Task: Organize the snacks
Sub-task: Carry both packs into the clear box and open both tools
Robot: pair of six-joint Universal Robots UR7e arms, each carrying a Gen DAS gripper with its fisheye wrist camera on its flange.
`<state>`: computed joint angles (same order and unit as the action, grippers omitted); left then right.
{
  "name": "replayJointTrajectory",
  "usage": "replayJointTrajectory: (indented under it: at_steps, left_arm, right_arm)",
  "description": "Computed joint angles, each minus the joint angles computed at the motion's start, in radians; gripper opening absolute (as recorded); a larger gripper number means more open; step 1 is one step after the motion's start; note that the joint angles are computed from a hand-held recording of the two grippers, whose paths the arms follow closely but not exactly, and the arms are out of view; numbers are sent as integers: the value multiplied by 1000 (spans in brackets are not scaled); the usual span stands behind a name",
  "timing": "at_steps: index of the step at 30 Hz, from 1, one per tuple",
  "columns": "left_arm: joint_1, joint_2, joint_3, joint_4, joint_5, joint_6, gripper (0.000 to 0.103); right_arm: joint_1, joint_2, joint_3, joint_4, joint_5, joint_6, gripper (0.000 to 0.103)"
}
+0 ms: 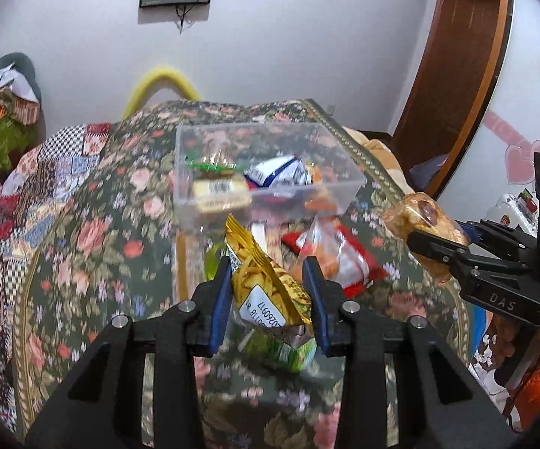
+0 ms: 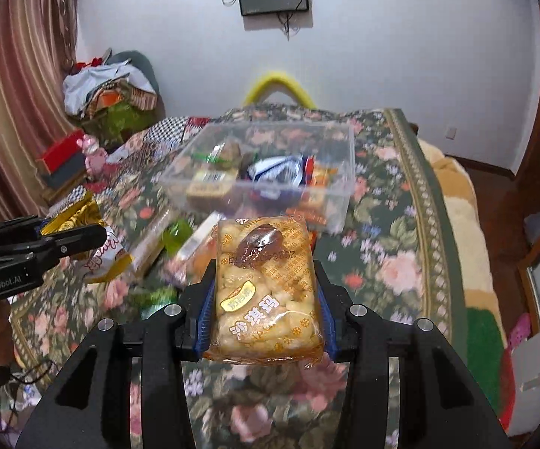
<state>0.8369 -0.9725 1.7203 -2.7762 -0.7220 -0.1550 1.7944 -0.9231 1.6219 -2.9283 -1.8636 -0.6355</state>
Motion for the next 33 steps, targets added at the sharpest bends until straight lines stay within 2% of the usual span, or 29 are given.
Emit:
replayJointTrajectory:
  at_steps: [9, 16, 24, 33]
  left_arm:
    - [34, 99, -176, -27, -21, 116, 37]
    - [70, 200, -339, -15, -36, 193, 37]
    - [119, 309, -507, 60, -64, 187, 37]
    - [169, 404, -675, 199, -98, 129, 37]
  right_arm:
    - [-3, 52, -110, 17, 27, 11, 42]
    - [0, 128, -227, 25, 16, -2, 42]
    - [-8, 228, -368, 77, -9, -17, 42]
    - [-21, 325, -506, 162, -25, 14, 42]
